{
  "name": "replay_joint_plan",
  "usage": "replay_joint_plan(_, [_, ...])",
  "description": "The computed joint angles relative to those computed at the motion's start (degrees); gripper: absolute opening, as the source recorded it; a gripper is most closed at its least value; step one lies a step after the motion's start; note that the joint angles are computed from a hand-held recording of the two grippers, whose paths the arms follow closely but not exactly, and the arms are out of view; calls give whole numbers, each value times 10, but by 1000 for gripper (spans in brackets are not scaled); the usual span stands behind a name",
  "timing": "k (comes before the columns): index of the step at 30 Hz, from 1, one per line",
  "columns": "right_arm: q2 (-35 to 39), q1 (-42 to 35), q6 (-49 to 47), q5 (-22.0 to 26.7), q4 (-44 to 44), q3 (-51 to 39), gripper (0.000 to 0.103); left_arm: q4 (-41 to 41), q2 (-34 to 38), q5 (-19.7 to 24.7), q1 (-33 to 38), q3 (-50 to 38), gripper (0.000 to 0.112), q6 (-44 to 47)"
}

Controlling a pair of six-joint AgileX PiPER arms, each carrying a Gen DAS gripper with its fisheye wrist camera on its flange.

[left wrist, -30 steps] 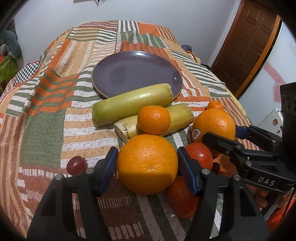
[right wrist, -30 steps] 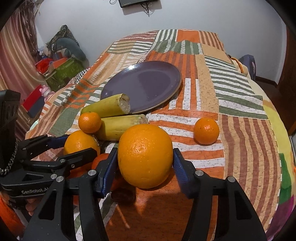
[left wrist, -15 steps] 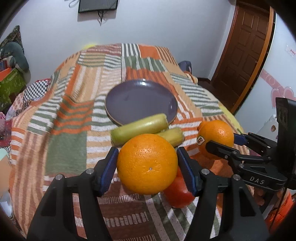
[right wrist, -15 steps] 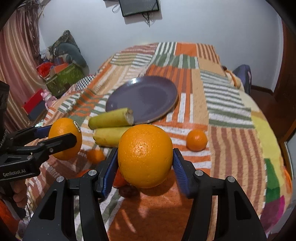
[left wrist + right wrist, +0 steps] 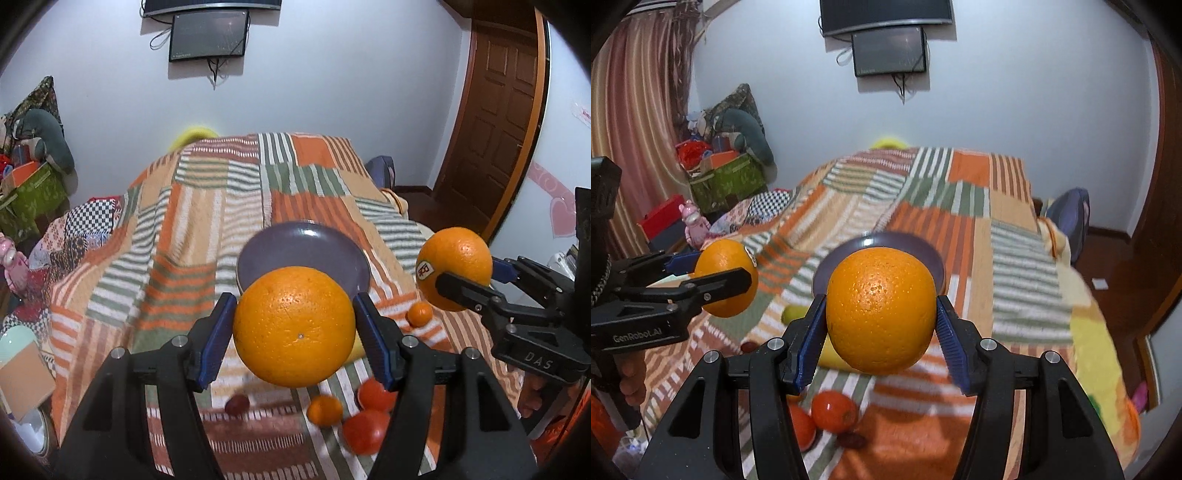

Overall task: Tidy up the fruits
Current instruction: 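Lift the orange in the right tool onto the purple plate while the left tool carries its orange there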

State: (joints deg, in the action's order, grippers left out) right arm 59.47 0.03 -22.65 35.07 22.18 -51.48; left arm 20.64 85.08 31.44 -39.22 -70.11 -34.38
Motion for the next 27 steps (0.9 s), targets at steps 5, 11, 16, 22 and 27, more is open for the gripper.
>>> replay_joint_plan(5, [34, 8, 0, -25, 1, -32, 53, -26, 35, 0, 21, -52, 64, 35])
replay_joint_plan(11, [90, 28, 33, -59, -34, -73, 53, -42, 105, 16, 45, -136, 64, 69])
replay_joint_plan(16, [129, 42, 53, -78, -61, -99, 53, -90, 176, 41, 75, -216, 64, 118])
replay_joint_plan(22, [196, 52, 79, -83, -94, -138, 53, -134, 246, 69, 102, -293, 64, 163])
replay_joint_plan(27, [249, 55, 100, -78, -113, -166, 53, -151, 311, 98, 113, -369, 64, 181])
